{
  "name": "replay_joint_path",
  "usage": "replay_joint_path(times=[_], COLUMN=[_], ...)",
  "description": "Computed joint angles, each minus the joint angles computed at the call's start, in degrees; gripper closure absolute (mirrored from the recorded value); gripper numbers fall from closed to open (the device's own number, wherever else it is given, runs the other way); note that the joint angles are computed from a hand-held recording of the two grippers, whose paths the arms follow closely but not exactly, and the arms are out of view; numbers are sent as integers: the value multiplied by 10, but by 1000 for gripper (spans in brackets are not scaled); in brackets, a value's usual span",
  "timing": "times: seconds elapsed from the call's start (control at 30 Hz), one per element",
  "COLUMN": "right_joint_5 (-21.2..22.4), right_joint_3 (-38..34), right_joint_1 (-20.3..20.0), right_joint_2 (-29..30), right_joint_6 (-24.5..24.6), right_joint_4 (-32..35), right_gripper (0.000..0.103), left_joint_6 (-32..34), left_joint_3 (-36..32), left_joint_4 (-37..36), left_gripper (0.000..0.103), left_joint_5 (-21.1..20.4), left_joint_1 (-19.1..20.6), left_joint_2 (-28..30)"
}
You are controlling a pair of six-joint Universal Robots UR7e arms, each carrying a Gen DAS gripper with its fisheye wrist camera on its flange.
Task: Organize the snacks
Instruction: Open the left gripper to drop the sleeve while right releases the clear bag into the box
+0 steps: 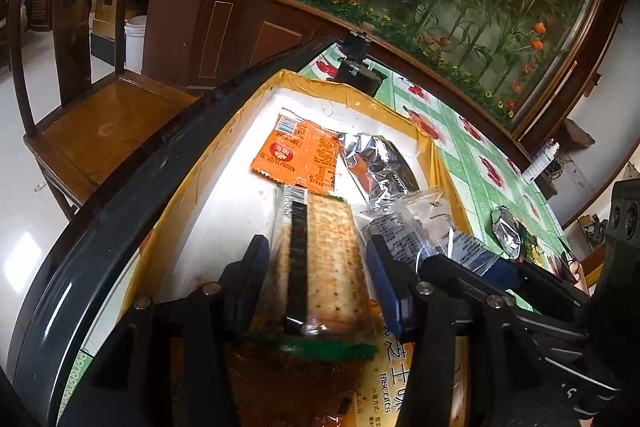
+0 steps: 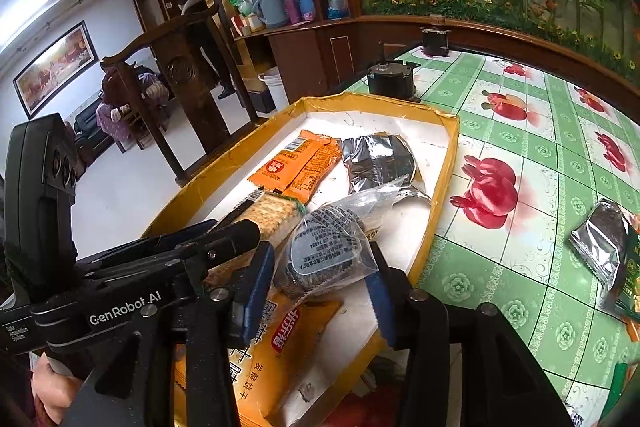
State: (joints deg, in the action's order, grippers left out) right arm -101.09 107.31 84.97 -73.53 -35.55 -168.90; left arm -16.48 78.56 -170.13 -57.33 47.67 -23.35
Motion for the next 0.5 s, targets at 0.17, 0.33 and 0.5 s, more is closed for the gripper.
replay_joint_path(times=[0.17, 0.33, 0.5], right_joint_5=[7, 26, 57], right_joint_3=[3, 9, 20], right_joint_1=[-2, -7, -16], right_joint_2=[-7, -19, -37], right_joint_6=[2, 10, 24], right_joint_4=[-3, -11, -41], right_gripper=[43, 40, 29], left_joint_6=[1, 11, 31], left_joint_3=[6, 15, 36], left_joint_4=[-22, -54, -118], left_gripper=[50, 46, 40], left_joint_5=[-19, -28, -21], left_joint_1=[3, 2, -5], left_joint_2=[-1, -3, -6])
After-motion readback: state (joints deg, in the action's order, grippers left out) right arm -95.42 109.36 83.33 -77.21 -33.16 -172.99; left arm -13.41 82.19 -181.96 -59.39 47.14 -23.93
